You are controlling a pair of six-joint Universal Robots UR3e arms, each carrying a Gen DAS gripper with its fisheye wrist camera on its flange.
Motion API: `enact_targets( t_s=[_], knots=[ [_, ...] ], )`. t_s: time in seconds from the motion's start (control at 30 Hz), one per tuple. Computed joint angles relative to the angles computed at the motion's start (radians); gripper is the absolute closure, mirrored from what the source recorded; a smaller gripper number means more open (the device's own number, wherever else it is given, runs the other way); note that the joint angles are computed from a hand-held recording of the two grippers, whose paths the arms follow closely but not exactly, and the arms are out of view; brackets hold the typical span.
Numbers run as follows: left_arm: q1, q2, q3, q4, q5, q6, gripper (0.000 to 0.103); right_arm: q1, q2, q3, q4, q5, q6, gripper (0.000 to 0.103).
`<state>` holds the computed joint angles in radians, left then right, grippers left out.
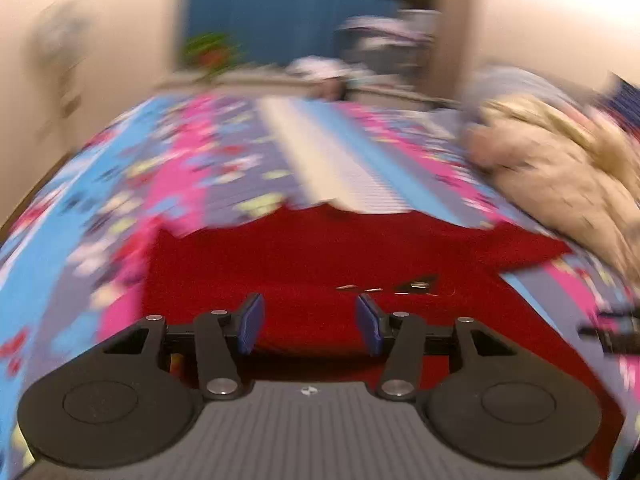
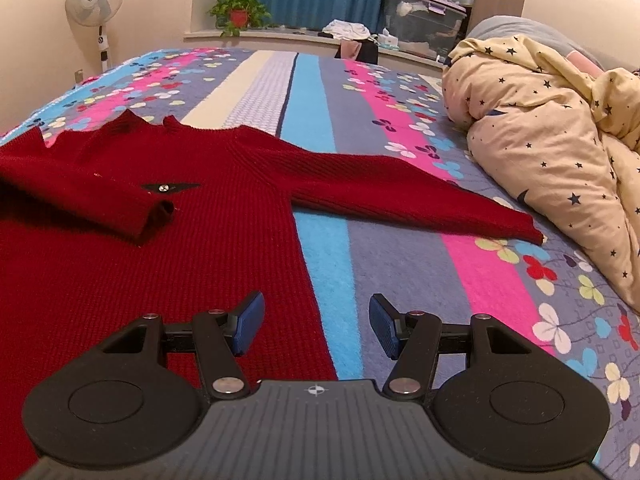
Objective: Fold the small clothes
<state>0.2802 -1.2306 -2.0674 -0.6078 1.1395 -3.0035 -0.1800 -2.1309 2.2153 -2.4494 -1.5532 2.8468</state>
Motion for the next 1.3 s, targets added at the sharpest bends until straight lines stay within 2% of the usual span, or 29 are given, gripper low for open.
enact_targets(
  t_s=[0.03,0.07,0.1,0.17,0.23,0.27,0.3,0.37,0.43,0.5,0.63,0.77,0.87,0.93,0.97,1.0,1.03,1.1,1.17,1.23,1.3],
  knots=[
    [0.037,0.036,0.027,-0.093,0.017,-0.015,0.047,-0.004,-0.003,-0.001,0.003,0.011,-0.005,0.046],
    [0.064,0.061,0.047,-0.152,0.034,-0.024,0.047,-0.005,-0.006,0.001,0.000,0.020,-0.010,0.059],
    [0.096,0.107,0.042,-0.197,0.044,-0.026,0.047,0.001,-0.007,0.004,-0.012,0.021,-0.012,0.078],
    [0.166,0.177,0.031,-0.270,0.010,-0.014,0.047,0.002,-0.024,0.016,-0.034,0.048,-0.014,0.090],
    [0.268,0.287,-0.034,-0.359,-0.074,0.041,0.047,0.014,-0.038,0.025,-0.056,0.062,-0.007,0.091],
    [0.285,0.310,-0.065,-0.373,-0.083,0.063,0.047,0.022,-0.042,0.025,-0.057,0.066,0.000,0.091],
    [0.269,0.306,-0.072,-0.385,-0.045,0.075,0.047,0.024,-0.048,0.021,-0.045,0.081,0.009,0.091],
    [0.171,0.229,-0.058,-0.328,0.088,0.040,0.049,0.013,-0.052,0.000,0.009,0.129,0.062,0.090],
    [0.160,0.200,-0.075,-0.248,0.095,0.034,0.049,-0.001,-0.025,-0.030,0.062,0.201,0.160,0.080],
    [0.156,0.156,-0.070,-0.198,0.109,0.013,0.049,0.033,0.042,-0.049,0.037,0.223,0.284,0.060],
    [0.155,0.054,-0.025,-0.180,0.127,-0.054,0.049,0.189,0.281,-0.123,-0.121,0.160,0.550,0.052],
    [0.147,-0.021,0.013,-0.144,0.141,-0.098,0.049,0.303,0.531,-0.250,-0.206,0.076,0.739,0.046],
    [0.167,-0.044,0.035,-0.159,0.128,-0.111,0.049,0.366,0.695,-0.364,-0.207,-0.002,0.826,0.044],
    [0.177,-0.055,0.047,-0.168,0.110,-0.117,0.049,0.407,0.774,-0.432,-0.216,-0.064,0.816,0.042],
    [0.182,-0.066,0.057,-0.168,0.103,-0.121,0.049,0.426,0.810,-0.470,-0.218,-0.089,0.794,0.045],
    [0.186,-0.073,0.062,-0.166,0.098,-0.124,0.049,0.441,0.842,-0.509,-0.216,-0.107,0.768,0.065],
    [0.190,-0.082,0.069,-0.167,0.094,-0.128,0.049,0.447,0.866,-0.542,-0.217,-0.107,0.734,0.078],
    [0.200,-0.096,0.080,-0.172,0.085,-0.136,0.049,0.464,0.918,-0.657,-0.152,-0.158,0.667,0.095],
    [0.204,-0.104,0.089,-0.183,0.087,-0.142,0.049,0.460,0.944,-0.744,-0.142,-0.168,0.620,0.101],
    [0.202,-0.105,0.095,-0.188,0.085,-0.138,0.049,0.440,0.937,-0.779,-0.210,-0.152,0.602,0.101],
    [0.201,-0.108,0.098,-0.186,0.076,-0.136,0.049,0.434,0.934,-0.814,-0.276,-0.196,0.565,0.101]
  ],
)
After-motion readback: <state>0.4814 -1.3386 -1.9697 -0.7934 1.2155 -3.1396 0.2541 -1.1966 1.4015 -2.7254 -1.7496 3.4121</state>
